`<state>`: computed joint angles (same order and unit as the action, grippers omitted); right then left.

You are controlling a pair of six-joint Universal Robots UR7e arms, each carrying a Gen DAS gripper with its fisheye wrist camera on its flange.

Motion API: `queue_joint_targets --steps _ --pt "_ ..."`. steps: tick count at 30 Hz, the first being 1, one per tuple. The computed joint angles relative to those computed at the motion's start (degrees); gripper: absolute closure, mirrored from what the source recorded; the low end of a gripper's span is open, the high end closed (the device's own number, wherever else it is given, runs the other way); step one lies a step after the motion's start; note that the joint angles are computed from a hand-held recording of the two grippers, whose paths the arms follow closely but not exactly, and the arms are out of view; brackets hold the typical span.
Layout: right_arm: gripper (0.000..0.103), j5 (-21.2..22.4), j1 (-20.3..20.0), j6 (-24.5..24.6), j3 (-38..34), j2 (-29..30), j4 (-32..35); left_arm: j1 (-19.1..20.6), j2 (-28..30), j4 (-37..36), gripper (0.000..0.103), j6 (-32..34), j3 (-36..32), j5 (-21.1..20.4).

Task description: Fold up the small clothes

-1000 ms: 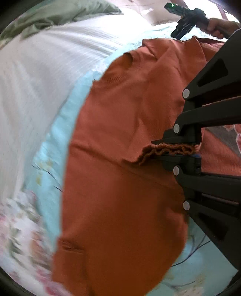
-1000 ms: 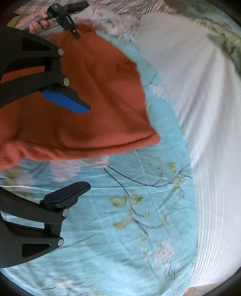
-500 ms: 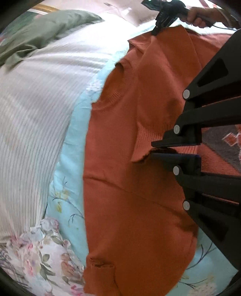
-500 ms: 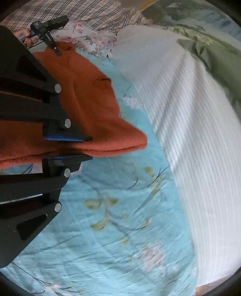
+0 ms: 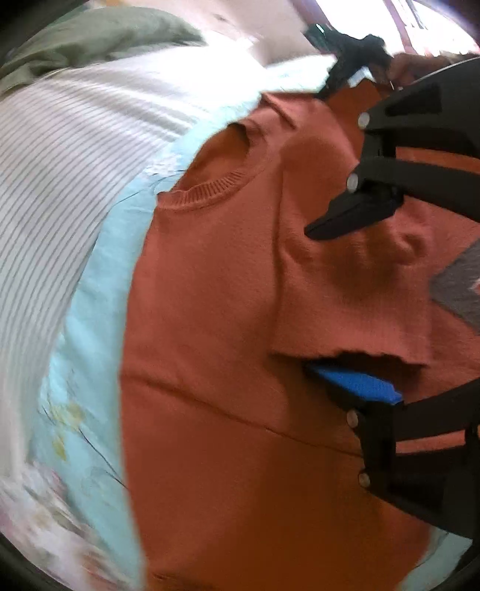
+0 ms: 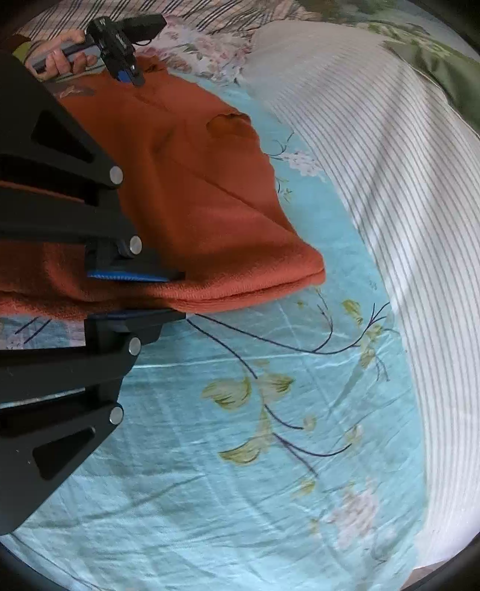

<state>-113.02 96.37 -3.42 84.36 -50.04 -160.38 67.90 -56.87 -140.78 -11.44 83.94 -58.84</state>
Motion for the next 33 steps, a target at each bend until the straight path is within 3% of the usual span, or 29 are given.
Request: queue_joint_targets --steps 1,3,5,7,9,12,15,16,19,20,22,27,33 --pt "0.089 0.1 0.0 0.2 0.1 0.1 -0.3 -0.7 0.6 0.6 0.098 1.5 -0.4 2.1" --pt "0.089 0.0 0.3 -0.3 0.5 -0.1 -1.5 -2.3 -0.7 -5.2 0.100 4.1 2.5 3.2" --pt "0.089 -0.1 0.5 -1.3 2.0 -0.9 -4.4 -5.2 -2.0 -13.8 0.100 9.6 6.9 10.2" --pt "0.089 -2.0 0.9 -1.5 1.6 -0.2 -4.9 -5.5 -1.1 -12.7 0.099 9.8 6.8 14.2" --pt "0.089 -4.0 1.2 -1.4 0.4 1.0 -3.8 -4.5 0.3 -5.7 0.098 6.2 4.4 15.3" --pt "0.087 -5.2 1.9 0.0 -0.2 1.0 -2.4 -3.6 0.4 -2.4 0.088 2.5 3.6 14.7" --pt "0.085 -7.6 3.5 -0.2 2.0 -0.9 -4.5 -4.4 -2.7 -3.7 0.046 -0.9 6.5 15.1" --pt "0.081 -7.5 4.0 -0.4 3.3 -1.8 -5.5 -5.1 -4.4 -6.9 0.044 -1.0 9.1 17.5" --pt "0.038 -4.1 5.3 -0.1 8.2 -5.2 -7.7 -5.9 -8.2 -8.2 0.029 -3.5 13.3 23.8" --pt "0.036 -2.5 6.0 -1.0 10.5 -6.3 -9.6 -6.1 -9.3 -9.6 0.028 -3.5 14.6 25.9" --pt "0.036 0.1 6.9 -1.4 13.0 -7.6 -9.8 -6.2 -11.1 -11.1 0.018 -3.2 16.3 33.0" --pt "0.036 7.0 7.9 2.4 17.4 -8.9 -5.7 -3.4 -11.1 -9.7 0.017 0.0 12.9 41.9" --pt "0.036 9.2 9.3 5.2 17.8 -6.6 -2.2 1.3 -5.5 -8.7 0.017 7.3 3.9 42.8"
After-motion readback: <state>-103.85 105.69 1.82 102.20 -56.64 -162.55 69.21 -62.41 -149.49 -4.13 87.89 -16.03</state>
